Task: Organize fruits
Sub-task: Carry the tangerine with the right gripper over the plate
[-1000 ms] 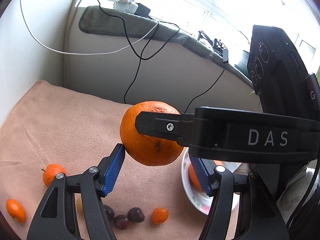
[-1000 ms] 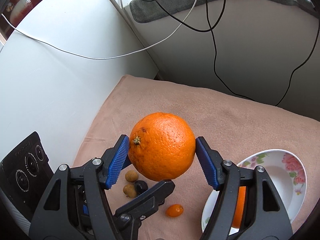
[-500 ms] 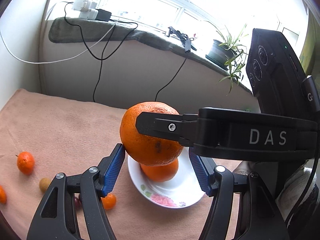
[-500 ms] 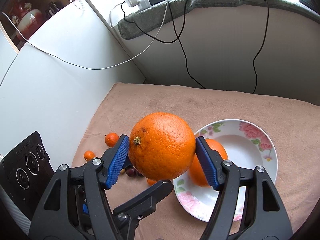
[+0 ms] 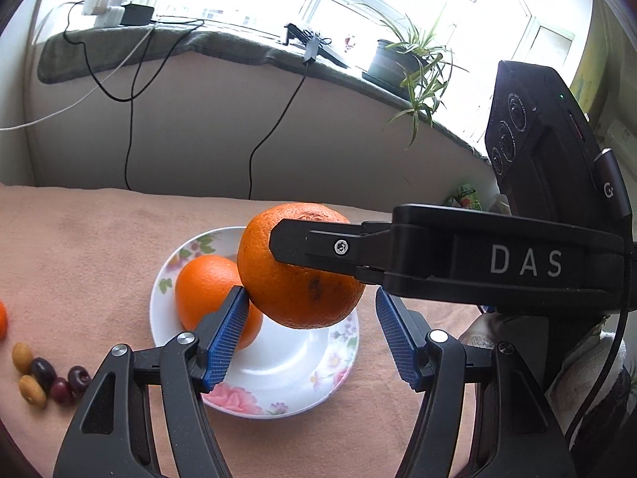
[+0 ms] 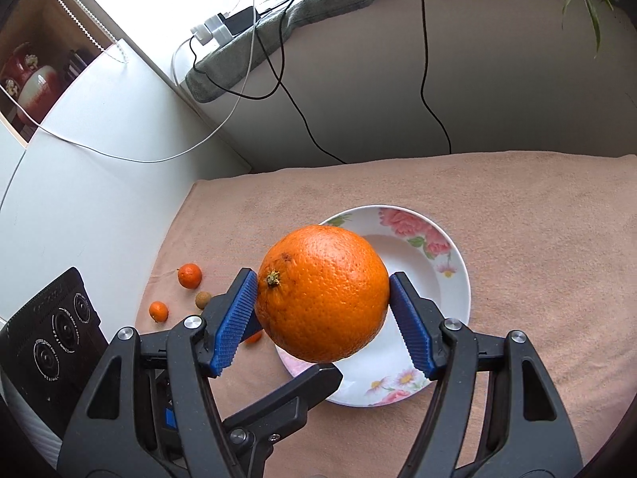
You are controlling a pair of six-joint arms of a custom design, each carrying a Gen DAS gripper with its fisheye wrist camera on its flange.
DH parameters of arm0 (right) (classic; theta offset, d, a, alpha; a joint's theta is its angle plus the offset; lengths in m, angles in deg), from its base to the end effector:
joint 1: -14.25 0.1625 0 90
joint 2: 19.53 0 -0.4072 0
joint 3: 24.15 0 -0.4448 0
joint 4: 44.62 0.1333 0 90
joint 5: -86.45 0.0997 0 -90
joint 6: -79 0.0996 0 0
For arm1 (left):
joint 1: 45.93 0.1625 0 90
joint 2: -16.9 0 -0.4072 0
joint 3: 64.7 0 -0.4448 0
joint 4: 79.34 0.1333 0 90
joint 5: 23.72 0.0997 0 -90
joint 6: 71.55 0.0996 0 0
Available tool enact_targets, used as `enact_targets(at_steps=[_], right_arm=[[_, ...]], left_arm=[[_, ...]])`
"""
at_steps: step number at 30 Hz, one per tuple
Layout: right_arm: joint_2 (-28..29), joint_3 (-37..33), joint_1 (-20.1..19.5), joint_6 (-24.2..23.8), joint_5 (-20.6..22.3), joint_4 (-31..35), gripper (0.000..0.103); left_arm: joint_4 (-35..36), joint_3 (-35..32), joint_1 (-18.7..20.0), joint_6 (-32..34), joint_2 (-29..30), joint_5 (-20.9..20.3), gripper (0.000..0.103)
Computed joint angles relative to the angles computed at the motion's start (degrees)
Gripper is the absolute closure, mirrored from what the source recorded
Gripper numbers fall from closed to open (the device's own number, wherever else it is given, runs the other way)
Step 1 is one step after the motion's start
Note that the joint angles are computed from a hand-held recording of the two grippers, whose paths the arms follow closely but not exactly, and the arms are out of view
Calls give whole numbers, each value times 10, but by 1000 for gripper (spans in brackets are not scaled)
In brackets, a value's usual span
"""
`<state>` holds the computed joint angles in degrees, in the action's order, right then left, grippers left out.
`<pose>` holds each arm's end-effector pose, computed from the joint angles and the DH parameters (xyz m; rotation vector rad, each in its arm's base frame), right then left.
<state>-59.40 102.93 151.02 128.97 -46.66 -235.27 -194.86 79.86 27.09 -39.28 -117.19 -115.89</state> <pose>0.3711 -0.2594 -0.0683 -0.1964 -2.6330 0.9852 0.0432 -0.3020 0.3039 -1.3036 -2.8254 0.4152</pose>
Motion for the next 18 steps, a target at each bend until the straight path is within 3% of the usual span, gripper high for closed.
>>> enact_targets(at_steps=[8,18], right_arm=[[-14,42,-16,21,-6,-27,32],[-12,65,-44,23,4,-63,32]], left_arm=[[10,23,-34,-16,1,13,38],[7,27,-43,-20,27,20,42]])
